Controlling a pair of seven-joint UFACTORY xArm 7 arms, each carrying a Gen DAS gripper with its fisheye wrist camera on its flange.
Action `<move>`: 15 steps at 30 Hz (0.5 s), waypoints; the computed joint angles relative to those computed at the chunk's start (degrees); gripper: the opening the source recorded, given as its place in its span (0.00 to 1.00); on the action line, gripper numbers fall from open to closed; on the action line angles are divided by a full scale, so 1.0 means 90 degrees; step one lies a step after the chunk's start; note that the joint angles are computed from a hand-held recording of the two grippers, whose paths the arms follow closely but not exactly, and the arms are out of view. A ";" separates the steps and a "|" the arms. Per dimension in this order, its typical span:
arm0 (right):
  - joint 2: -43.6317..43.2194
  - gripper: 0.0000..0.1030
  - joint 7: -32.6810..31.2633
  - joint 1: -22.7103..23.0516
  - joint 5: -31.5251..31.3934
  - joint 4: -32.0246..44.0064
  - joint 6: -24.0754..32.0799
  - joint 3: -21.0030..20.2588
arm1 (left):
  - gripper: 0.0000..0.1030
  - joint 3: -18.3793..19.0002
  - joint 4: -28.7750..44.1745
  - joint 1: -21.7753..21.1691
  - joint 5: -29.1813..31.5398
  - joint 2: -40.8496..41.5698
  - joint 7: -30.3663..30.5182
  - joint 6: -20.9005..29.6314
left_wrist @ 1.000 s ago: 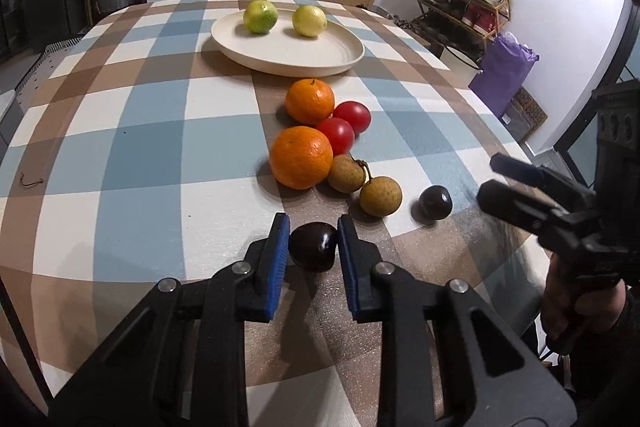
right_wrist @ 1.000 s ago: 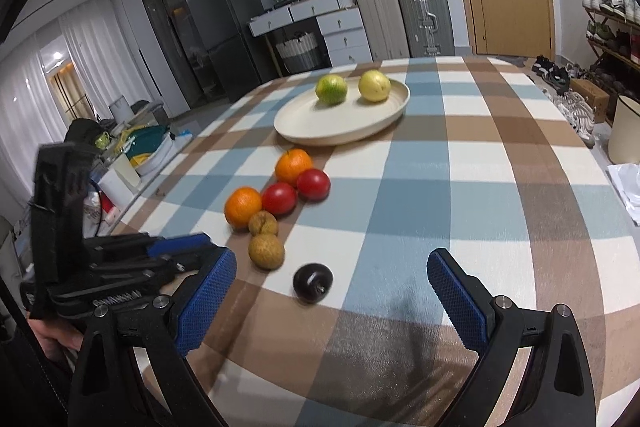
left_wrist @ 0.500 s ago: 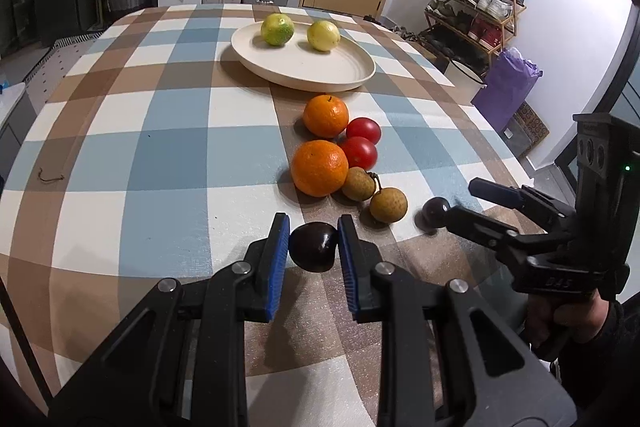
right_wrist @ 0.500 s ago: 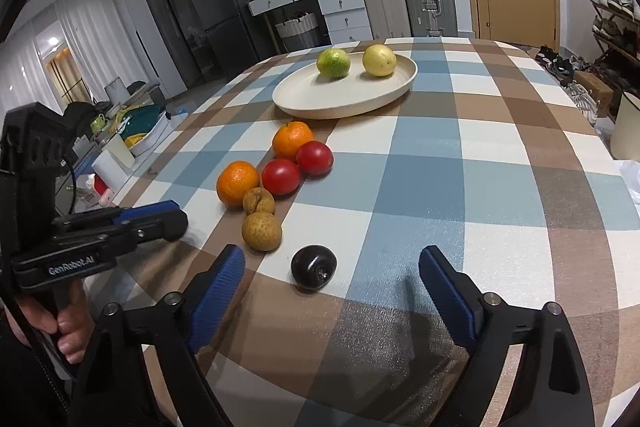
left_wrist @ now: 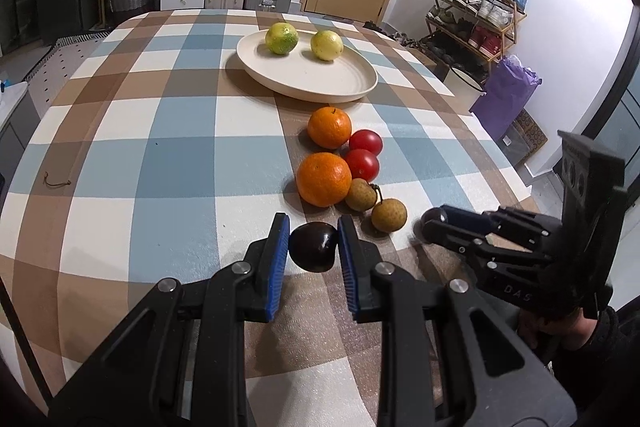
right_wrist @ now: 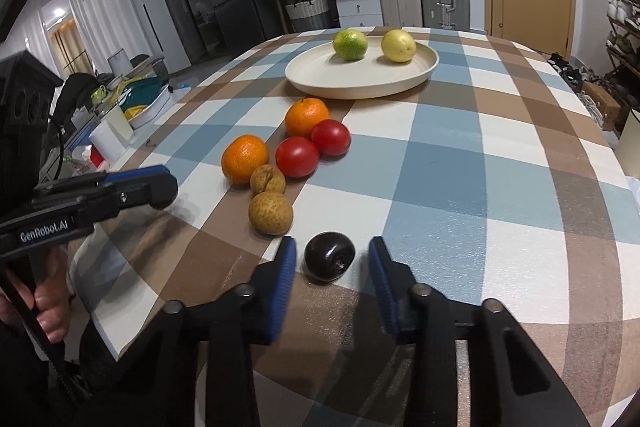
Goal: Organize fruits
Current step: 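Lift the plum with the left gripper while the right gripper grasps another plum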
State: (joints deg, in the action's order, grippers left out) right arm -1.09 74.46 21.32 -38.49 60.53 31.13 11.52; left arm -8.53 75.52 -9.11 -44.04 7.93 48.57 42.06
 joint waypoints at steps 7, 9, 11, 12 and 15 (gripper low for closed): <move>-0.0110 0.26 0.0147 -0.0115 0.0036 -0.0191 -0.0456 -0.0049 | 0.21 -0.0027 0.0372 0.0025 0.0056 0.0203 -0.0120 0.0073; -0.0160 0.26 0.0183 -0.0163 0.0013 -0.0211 -0.0519 -0.0044 | 0.21 -0.0049 0.0530 0.0035 0.0081 0.0299 -0.0173 0.0121; -0.0203 0.26 0.0212 -0.0209 -0.0030 -0.0208 -0.0533 -0.0027 | 0.21 -0.0077 0.0662 0.0029 0.0145 0.0393 -0.0247 0.0129; -0.0232 0.26 0.0225 -0.0241 -0.0036 -0.0216 -0.0574 -0.0031 | 0.21 -0.0089 0.0683 0.0040 0.0152 0.0406 -0.0267 0.0132; -0.0301 0.26 0.0246 -0.0343 -0.0060 -0.0227 -0.0711 -0.0030 | 0.21 -0.0132 0.0992 0.0029 0.0271 0.0614 -0.0410 0.0183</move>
